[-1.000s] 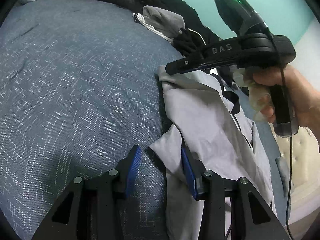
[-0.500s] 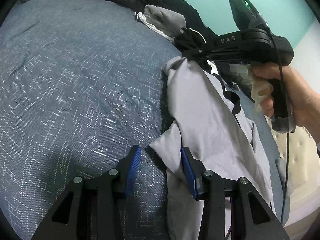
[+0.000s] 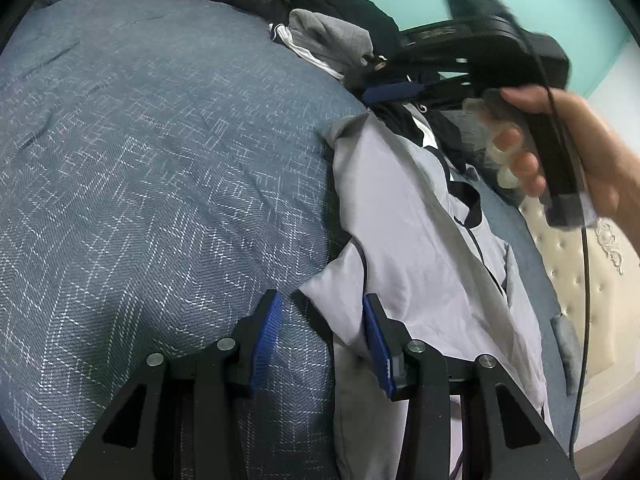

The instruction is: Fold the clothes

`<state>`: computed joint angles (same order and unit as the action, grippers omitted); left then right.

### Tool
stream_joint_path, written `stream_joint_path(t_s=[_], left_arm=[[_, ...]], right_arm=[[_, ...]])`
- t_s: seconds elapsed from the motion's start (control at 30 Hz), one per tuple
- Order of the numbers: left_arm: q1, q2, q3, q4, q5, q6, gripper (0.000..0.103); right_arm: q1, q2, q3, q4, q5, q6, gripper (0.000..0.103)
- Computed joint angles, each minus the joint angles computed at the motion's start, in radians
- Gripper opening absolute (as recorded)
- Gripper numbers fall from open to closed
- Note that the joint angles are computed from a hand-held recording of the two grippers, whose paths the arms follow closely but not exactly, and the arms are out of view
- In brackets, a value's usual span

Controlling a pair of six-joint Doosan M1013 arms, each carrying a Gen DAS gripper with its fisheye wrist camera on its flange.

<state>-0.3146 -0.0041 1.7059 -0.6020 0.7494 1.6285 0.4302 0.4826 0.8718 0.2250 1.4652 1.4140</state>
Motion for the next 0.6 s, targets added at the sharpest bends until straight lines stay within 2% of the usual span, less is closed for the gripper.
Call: stream_joint_path(t_s=[0.1,0.2,0.23,0.27,0.3,0.33,0.4,0.6], left_arm=[[0.003,0.0,0.001,-0.009,0.002,0.006,0.045],[0.007,-0.003,0.005,-0.019,0.004,0.014,0.045],[0.008,-0.004,0.007,-0.02,0.004,0.016,0.045],[0.01,-0.006,0.009,-0.022,0.004,0.019,0.045],[0.011,-0.008,0.012,-0.024,0.003,0.021,0.045],[0.012,-0.01,0.014,-0.025,0.002,0.021,0.045],[0.012,-0.014,0.019,-0.025,0.0,0.02,0.045],[0.004,-0.024,0.028,-0.006,-0.007,0.009,0.045]], right_arm=[[0.027,0.038,-0.042,-0.101,0.075,-0.007,0.032],[0.04,0.039,-0.026,-0.13,0.087,-0.041,0.031],[0.045,0.038,-0.02,-0.142,0.087,-0.057,0.019],[0.05,0.036,-0.014,-0.162,0.087,-0.071,0.014],[0.055,0.034,-0.007,-0.185,0.08,-0.078,0.007],[0.053,0.03,-0.004,-0.182,0.072,-0.072,0.004],[0.047,0.023,0.007,-0.174,0.05,-0.055,0.002],[0.004,-0.021,0.07,-0.096,-0.086,0.076,0.001]])
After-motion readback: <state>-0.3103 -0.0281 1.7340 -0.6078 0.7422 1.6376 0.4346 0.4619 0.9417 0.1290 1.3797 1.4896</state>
